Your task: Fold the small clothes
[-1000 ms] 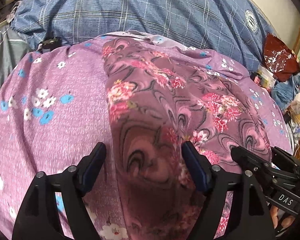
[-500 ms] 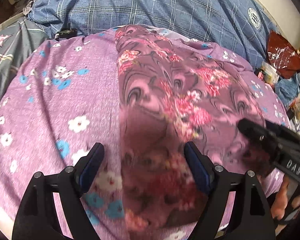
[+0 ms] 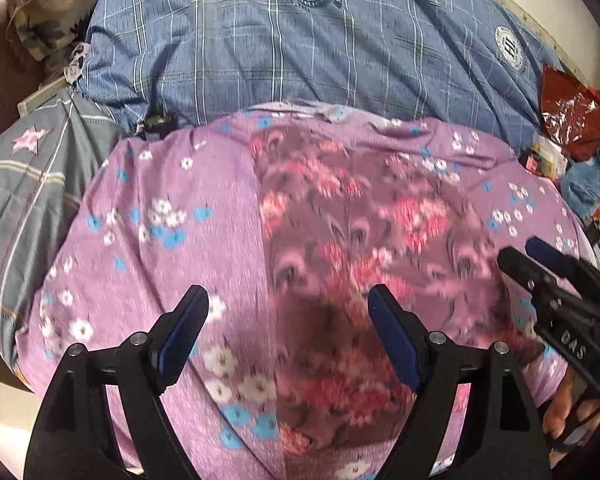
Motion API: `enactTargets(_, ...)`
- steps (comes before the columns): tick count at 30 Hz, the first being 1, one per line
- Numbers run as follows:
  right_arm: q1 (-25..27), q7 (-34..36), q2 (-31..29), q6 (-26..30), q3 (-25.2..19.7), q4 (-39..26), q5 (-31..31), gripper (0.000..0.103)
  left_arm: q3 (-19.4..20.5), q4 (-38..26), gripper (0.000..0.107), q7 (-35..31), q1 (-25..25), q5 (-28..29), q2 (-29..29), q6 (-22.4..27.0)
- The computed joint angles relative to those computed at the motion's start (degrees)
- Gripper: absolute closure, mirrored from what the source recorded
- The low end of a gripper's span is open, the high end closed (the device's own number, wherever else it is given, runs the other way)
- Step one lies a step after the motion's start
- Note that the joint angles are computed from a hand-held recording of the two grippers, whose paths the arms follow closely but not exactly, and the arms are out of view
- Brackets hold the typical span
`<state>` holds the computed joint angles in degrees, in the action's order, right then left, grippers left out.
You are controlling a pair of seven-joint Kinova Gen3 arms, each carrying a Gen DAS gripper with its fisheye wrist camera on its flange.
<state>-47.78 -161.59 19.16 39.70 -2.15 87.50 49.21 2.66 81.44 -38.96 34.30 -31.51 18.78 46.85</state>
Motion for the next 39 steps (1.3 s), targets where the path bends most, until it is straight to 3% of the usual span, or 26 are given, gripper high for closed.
enactTargets(7, 0.67, -1.69, 1.09, -2.67, 0.68, -2.29, 0.37, 0.047, -0.3, -9.4, 0.025, -6.57, -2.23, 3.67, 5.34, 4.82)
enactTargets(14, 1.37, 4.47, 5.31, -1.7, 1.62, -9.11, -5.47, 0.065, -2.03, -16.31, 0.025, -11.08, -2.75, 6.0, 10.16, 8.69)
enactTargets(17, 0.96, 9.87, 7.23, -2.04, 3.66, -12.16, -11.32, 0.068, -2.81, -17.89, 0.025, -11.68, -3.12, 6.89, 11.41, 9.68)
enactTargets(21, 7.34, 19.11, 12.49, 4.36, -2.93, -20.74, -20.01, 0.069, -2.99, -19.39, 0.025, -12.8, -4.41, 8.92, 13.15, 10.07)
enactTargets(24, 9.37, 23.96, 15.82, 8.53, -3.26, -25.5, -26.97, 0.068, -2.98, -22.33, 0.024, -14.94, -4.44, 9.67, 15.61, 12.48)
enactTargets(30, 8.49, 24.18, 11.64, 1.98, 0.45, -18.91, -31.5, 0.067, -3.93, -21.52, 0.024, -15.61, -2.47, 9.2, 14.63, 13.21)
enactTargets(36, 9.81, 25.37, 3.6, -10.29, -0.11, -6.55, -32.39, 0.065, -3.53, -9.07, 0.024, -10.74, 0.32, 5.79, 5.65, 7.62)
enactTargets(39, 9.6, 26.1, 1.24, -12.37, -0.29, -2.69, -32.63, 0.066, -2.32, -3.98, 0.024, -7.86, 1.83, 3.27, 2.35, 6.92)
